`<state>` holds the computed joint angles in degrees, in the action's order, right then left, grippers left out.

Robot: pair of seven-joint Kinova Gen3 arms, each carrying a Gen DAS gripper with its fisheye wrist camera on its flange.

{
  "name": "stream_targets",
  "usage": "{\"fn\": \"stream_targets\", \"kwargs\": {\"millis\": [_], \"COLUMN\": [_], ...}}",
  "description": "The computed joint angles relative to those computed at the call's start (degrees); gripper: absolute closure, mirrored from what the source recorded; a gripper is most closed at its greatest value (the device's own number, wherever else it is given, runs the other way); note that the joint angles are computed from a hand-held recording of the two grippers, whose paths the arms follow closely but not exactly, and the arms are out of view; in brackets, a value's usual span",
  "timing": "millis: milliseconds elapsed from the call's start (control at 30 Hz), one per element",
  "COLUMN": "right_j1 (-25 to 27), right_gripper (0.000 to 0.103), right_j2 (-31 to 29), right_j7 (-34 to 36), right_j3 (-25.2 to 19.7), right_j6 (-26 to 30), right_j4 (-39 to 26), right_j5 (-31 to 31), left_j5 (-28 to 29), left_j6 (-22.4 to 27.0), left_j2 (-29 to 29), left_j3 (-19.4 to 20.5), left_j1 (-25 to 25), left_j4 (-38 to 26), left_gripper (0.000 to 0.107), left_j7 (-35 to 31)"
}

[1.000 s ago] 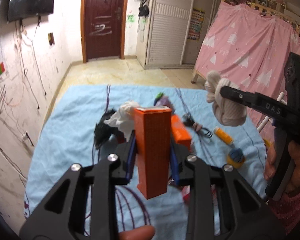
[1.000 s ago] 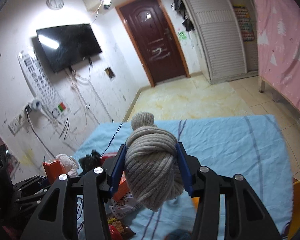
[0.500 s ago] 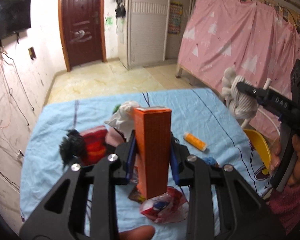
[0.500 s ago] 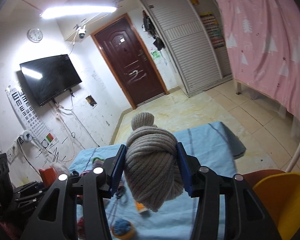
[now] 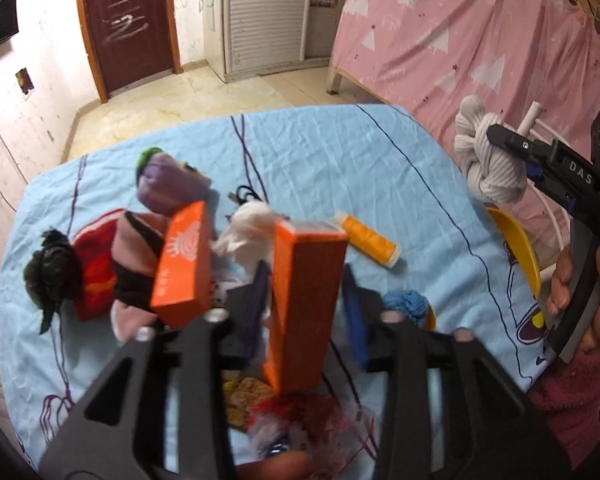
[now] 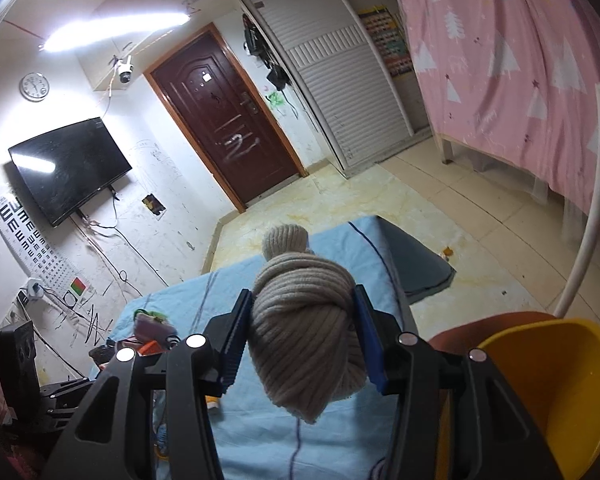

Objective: Collect trash
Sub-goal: 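Carry the orange box and beanie in both tools over the yellow bin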

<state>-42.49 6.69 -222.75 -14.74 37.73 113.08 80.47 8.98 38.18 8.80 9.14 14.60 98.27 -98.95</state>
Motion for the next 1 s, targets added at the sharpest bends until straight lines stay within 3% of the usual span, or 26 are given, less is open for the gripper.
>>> {"fn": "stream_targets", "kwargs": {"millis": [33,100,333,500,833,1000], "right_j1": [0.1,0.4,1.5,1.9,2.3,2.0], "right_gripper": [0.059,0.059,0.059,0.059,0.059,0.059], "right_j2": [0.0,-0.1,-0.4,-0.3,-3.1,-5.3], "right_j7": [-0.6,-2.0,-6.8,-8.0,-14.3,-13.3], "right_j3": [0.1,0.2,-0.1,-0.4,-1.4,-2.8], "right_j6": [-0.3,-0.6,-1.7,-1.9,1.9,7.0], "right_j4": [0.4,1.1,3.2,3.4,7.8,10.2], "right_j5": [0.3,1.2,4.4,5.1,7.4,3.1], "left_j5": [-1.1,-4.3,-10.8,-15.0,-15.8,-17.4], "left_j6": [-0.6,-2.1,-1.7,-2.3,-3.0,-2.4], "left_j2": [0.0,-0.2,0.8,1.3,0.0,0.7], "left_j3": [-0.1,-0.4,-0.3,-0.5,0.7,1.1], "left_j1": [0.7,2.3,5.1,7.3,8.5,10.4], "left_j4": [0.2,0.8,0.4,0.6,-0.6,-3.1], "left_gripper": [0.054,0.054,0.075,0.077,0.083,0.083], "left_j7": [0.9,3.6,8.0,10.9,10.9,12.2]}}
